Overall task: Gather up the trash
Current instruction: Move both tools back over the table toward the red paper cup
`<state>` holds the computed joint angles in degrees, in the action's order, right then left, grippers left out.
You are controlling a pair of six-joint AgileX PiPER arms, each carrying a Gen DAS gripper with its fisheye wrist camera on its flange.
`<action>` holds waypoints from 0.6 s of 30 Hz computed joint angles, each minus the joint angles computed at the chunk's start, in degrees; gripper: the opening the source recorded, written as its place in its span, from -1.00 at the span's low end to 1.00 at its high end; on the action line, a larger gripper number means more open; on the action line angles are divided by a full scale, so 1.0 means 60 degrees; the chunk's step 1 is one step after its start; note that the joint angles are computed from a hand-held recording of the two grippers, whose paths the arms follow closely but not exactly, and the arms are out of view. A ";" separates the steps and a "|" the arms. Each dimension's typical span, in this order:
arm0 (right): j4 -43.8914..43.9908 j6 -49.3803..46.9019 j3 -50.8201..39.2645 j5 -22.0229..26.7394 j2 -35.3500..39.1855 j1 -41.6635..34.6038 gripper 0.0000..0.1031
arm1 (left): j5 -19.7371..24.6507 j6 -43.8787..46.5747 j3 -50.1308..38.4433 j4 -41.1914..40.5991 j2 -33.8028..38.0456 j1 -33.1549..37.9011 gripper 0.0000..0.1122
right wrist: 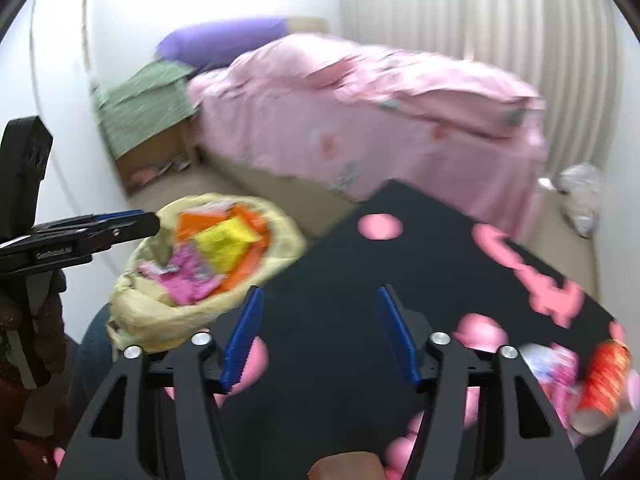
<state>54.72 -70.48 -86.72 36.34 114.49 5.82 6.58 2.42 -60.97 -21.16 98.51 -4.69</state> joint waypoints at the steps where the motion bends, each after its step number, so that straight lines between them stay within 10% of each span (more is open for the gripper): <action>1: 0.0404 -0.0456 0.0308 0.0125 -0.0200 -0.0499 0.11 | -0.0021 0.0068 -0.0154 -0.0124 0.0092 -0.0220 -0.10; 11: 0.1203 -0.1646 0.1534 -0.0600 -0.0379 -0.3977 0.11 | 0.1778 0.0516 -0.4289 -0.0251 0.2954 -0.2629 -0.01; 18: 0.1986 -0.0994 0.0144 -0.0404 0.1099 -0.4972 0.11 | 0.3223 -0.3253 -0.7609 0.3565 0.4965 -0.4029 -0.01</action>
<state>66.64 -76.44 -85.86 33.92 121.08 -24.01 25.92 -17.10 -106.63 0.23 128.30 -28.86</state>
